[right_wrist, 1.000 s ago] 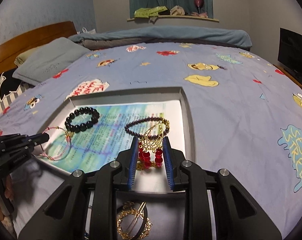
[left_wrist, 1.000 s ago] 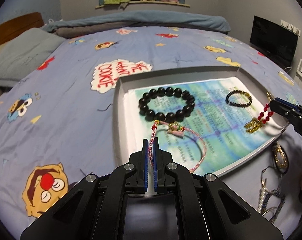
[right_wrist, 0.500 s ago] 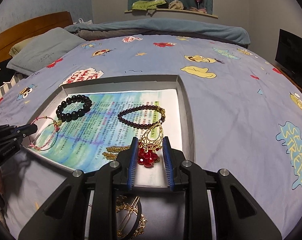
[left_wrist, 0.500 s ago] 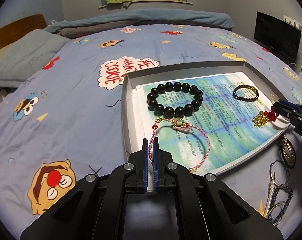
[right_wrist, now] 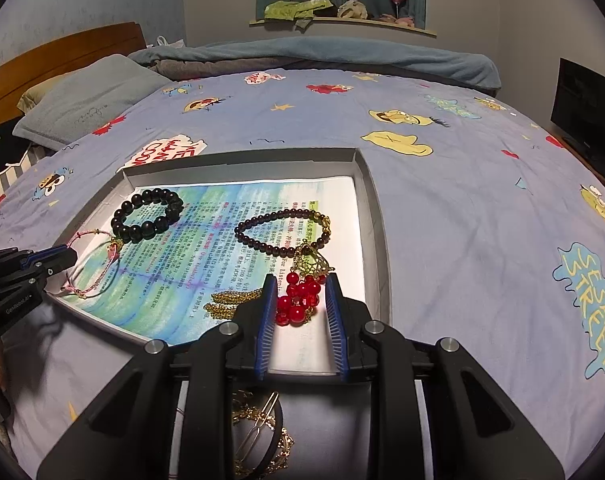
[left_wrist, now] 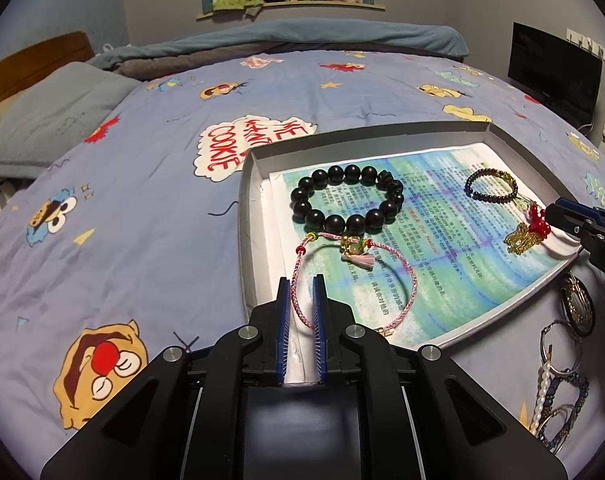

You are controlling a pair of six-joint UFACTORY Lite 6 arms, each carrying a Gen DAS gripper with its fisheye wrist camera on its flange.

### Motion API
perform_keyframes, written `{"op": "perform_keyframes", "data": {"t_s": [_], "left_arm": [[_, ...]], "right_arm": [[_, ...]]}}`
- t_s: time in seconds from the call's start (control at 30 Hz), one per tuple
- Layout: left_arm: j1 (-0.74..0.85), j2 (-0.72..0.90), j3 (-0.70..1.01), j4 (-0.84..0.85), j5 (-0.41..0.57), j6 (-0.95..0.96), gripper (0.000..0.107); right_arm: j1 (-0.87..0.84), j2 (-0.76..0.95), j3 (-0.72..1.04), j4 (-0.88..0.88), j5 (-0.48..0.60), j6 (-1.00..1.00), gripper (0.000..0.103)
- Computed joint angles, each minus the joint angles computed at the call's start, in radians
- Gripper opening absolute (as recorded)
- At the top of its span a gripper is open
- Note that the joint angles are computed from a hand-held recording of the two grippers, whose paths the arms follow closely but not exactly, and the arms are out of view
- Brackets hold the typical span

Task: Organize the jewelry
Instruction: 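Lower the pink bracelet and red earring into the tray and open both tools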

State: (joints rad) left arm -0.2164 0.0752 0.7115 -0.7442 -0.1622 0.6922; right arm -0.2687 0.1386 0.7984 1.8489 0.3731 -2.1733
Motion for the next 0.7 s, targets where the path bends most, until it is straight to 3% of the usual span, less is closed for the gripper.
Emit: {"op": "perform_keyframes", "data": {"t_s": [0.17,0.2,0.23,0.37,0.47,0.6,0.7], "left_arm": [[-0.021,-0.019,-0.020,0.087,-0.023,-0.090,0.033],[-0.036,-0.027,-0.027,0.026,-0.042,-0.031,0.046],[-0.050,-0.039,-0.039,0.008,-0.065,-0.014,0.052],[-0.066,-0.058,-0.052,0.022,-0.076,-0.027,0.055],[-0.074,-0.065,-0.059,0.028,-0.086,-0.037,0.062],[-0.079,-0.077,-0.068,0.049,-0.094,-0.062,0.065],[-0.081,-0.089,-0.076,0.057,-0.102,-0.076,0.069]], "right_arm": [[-0.018,-0.015,-0.006,-0.009,0.032,0.014,0.028],[-0.020,-0.021,-0.010,-0.005,0.037,0.011,0.034],[-0.025,-0.031,-0.017,0.004,0.046,0.002,0.038],[-0.032,-0.057,-0.038,0.045,0.074,-0.041,0.044],[-0.038,-0.078,-0.055,0.071,0.090,-0.062,0.058],[-0.047,-0.092,-0.063,0.076,0.104,-0.065,0.068],[-0.052,-0.101,-0.070,0.081,0.113,-0.071,0.071]]}}
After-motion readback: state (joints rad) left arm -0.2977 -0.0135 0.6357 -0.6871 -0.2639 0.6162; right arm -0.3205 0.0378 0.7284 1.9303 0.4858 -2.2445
